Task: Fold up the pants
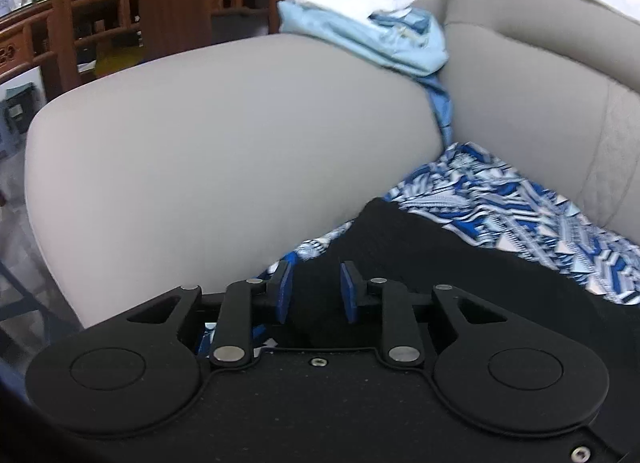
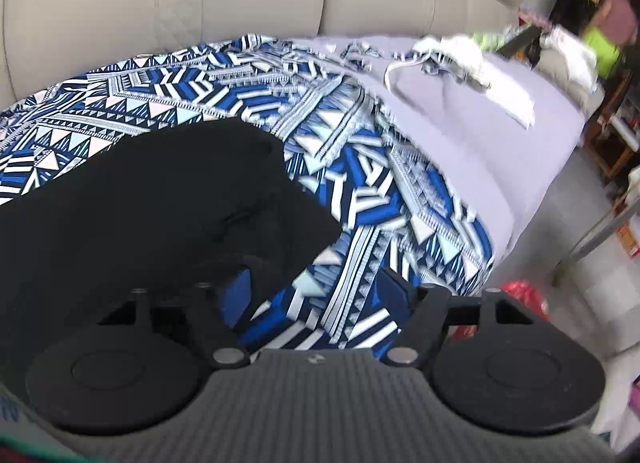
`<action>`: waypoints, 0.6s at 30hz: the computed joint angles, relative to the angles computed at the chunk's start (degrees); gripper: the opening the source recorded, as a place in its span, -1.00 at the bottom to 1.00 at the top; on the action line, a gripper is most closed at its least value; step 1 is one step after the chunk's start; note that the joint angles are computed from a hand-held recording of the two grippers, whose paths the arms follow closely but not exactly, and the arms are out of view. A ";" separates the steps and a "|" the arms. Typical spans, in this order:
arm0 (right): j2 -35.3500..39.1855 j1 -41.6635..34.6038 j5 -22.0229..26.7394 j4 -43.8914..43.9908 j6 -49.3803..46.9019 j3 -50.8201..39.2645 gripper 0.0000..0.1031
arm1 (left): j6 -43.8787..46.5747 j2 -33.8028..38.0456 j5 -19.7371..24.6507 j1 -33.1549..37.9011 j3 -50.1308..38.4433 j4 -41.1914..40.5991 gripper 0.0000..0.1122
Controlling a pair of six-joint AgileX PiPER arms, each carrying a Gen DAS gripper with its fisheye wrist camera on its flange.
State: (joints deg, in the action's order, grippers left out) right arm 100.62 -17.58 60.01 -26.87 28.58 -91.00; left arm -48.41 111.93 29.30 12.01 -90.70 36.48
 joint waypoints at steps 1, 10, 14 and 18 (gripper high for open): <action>-0.33 -0.73 -1.23 1.76 -0.11 0.13 0.55 | 0.83 -1.15 -1.69 0.08 1.53 -0.73 -0.55; 1.51 -6.25 0.01 4.14 5.16 -0.18 0.60 | -4.94 -5.80 -6.05 -2.54 6.44 6.36 -0.30; 1.99 -9.71 1.12 9.74 0.61 1.54 0.65 | -1.46 -3.03 -3.23 -3.01 3.73 3.44 -0.30; 1.19 -13.64 -0.05 13.51 1.96 3.88 0.69 | -0.13 -1.03 -2.67 -2.89 3.47 1.74 -0.30</action>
